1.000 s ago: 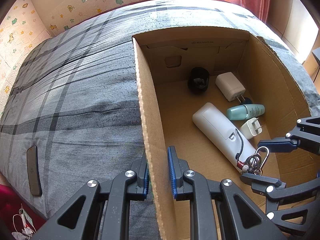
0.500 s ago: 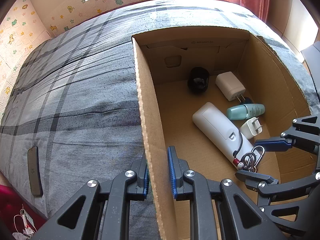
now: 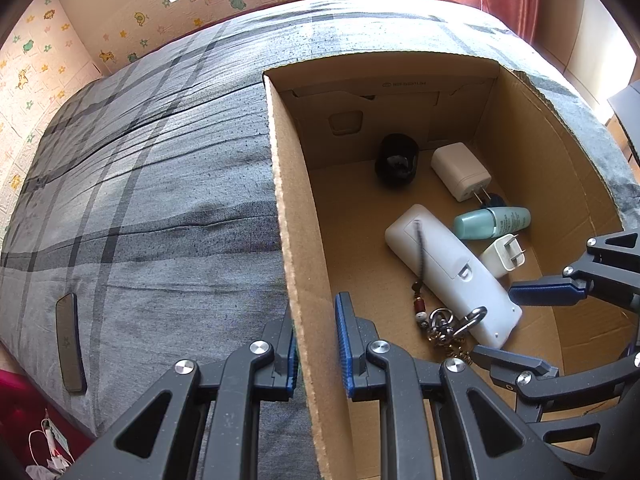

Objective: Organize rigid objects

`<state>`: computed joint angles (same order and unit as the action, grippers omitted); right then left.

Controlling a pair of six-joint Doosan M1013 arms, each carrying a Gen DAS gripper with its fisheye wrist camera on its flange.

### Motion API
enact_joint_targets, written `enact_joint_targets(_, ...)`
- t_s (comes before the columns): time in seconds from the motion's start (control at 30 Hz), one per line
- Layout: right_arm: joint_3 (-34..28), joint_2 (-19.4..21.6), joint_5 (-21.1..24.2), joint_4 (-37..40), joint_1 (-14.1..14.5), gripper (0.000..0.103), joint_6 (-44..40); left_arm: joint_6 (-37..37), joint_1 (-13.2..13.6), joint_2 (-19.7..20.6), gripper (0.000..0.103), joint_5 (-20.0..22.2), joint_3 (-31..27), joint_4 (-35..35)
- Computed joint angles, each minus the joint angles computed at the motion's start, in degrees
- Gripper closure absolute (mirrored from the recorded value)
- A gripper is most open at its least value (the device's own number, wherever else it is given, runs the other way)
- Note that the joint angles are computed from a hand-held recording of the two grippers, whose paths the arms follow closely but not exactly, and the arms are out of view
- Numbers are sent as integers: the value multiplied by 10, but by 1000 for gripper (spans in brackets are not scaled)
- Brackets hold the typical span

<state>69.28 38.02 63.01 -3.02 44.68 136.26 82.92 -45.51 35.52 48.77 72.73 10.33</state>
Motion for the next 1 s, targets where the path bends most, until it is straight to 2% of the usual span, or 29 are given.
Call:
enact_joint_targets(0.07,0,-1,1,-6,2,52,1,0,0,0,84,0,0,0)
enact_joint_targets(0.23,4,-4,-1,-16,6,37,8,1,1,1,84,0,0,-2)
enact_joint_targets(0.57,-3,-16,15,-57,20,33,34,1,1,0,84,-1,1,0)
enact_joint_targets(0.9,-3,-31,30,-96,26,19,73,0,0,0,84,0,1,3)
enact_joint_targets(1.0,3,-38,30,-112,25,11,87,0,0,0,84,0,1,3)
